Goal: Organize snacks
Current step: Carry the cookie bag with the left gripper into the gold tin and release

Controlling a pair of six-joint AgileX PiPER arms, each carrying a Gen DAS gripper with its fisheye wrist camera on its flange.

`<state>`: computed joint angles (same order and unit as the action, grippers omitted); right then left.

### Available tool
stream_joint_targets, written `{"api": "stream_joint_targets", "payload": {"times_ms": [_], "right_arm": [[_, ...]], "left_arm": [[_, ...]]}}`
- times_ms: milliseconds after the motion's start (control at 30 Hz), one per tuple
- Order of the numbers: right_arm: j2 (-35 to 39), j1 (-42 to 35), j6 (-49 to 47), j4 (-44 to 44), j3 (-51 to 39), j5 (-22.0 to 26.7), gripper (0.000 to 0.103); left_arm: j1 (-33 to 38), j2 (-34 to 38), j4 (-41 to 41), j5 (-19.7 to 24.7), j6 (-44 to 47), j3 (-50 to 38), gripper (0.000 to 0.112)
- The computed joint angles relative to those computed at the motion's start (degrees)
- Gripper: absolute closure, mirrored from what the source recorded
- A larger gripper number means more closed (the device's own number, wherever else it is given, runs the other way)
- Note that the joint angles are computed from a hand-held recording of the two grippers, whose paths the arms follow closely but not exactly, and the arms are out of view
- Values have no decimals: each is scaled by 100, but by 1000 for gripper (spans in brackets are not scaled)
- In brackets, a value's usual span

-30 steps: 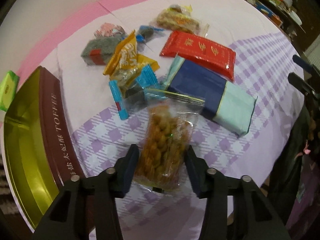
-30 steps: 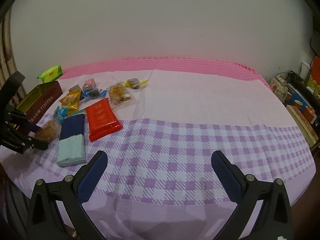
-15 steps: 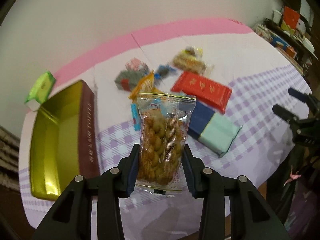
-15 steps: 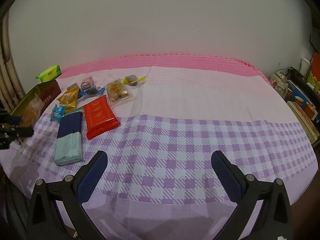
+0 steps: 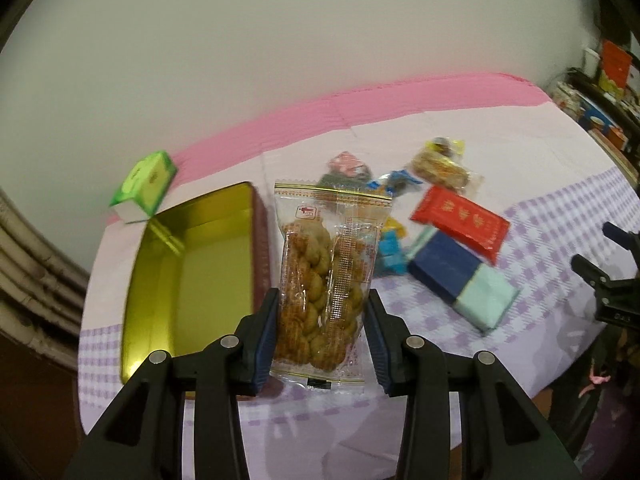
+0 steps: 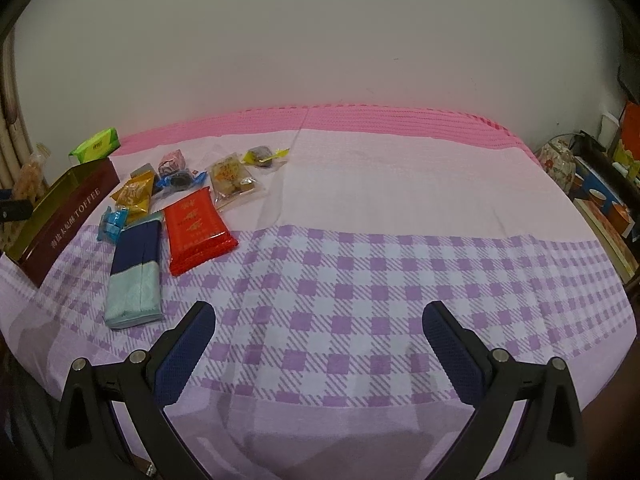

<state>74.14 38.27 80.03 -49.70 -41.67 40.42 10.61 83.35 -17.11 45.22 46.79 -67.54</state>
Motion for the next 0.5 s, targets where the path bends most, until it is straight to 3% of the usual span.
{"api": "stream_joint_targets", "payload": {"times_ms": [200,500], "right_arm": [[41,10,-8,-12,-11,3,0],[113,5,-50,23,-32,7,0]], "left_arm": [[267,351,138,-153,-81,-377,70],[739,2604,1027,644,-1336,-2990,71]]}}
